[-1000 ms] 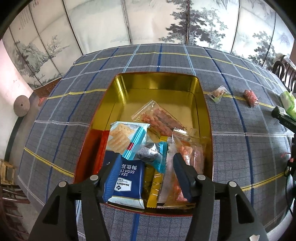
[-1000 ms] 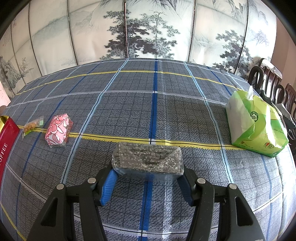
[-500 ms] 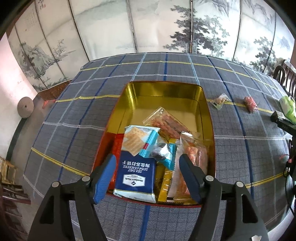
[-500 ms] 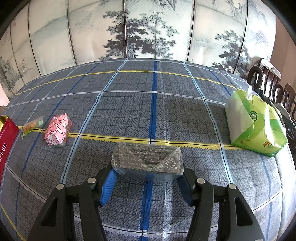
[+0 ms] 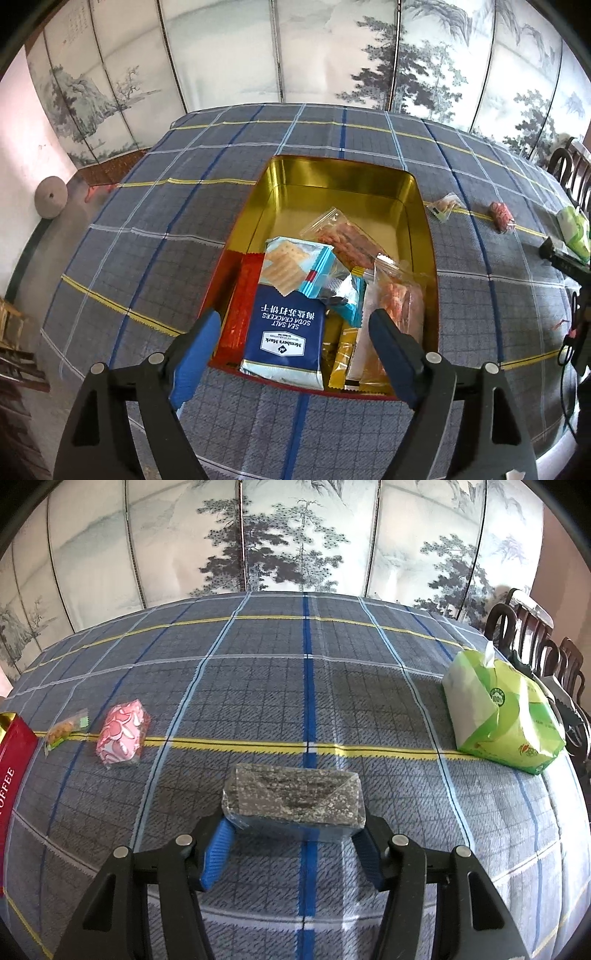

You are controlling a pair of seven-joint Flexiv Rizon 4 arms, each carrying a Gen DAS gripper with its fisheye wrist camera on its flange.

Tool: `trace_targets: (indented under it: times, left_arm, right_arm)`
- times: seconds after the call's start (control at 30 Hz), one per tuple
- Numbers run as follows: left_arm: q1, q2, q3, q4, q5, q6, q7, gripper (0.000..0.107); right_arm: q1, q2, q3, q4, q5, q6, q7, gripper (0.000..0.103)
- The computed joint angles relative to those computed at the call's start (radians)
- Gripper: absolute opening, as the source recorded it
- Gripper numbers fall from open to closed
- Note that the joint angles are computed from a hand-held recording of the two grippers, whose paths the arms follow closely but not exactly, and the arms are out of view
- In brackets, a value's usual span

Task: Organize snacks
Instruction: 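Carry the grey speckled bar over the gold tray with the right gripper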

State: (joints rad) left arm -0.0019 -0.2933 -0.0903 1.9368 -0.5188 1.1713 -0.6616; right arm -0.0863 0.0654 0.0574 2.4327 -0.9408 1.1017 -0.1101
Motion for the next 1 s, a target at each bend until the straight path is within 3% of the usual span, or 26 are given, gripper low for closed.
trace_targets:
  times: [0.5,1.0]
  left_arm:
    - [0.024,0.008,-0.001,0.008,-0.071,-0.022,0.025,0.081]
    - [0.063,-0.006,0.011,-0.012,-0.113,-0.005,0.031,0.081]
  right_arm:
    - [0.086,0.020,0.055,-0.041,0.046,-0.023,-0.009,0.059]
    - [0.250,-0.108,0.074,-0.230,0.060,0.023,-0.080,0.059]
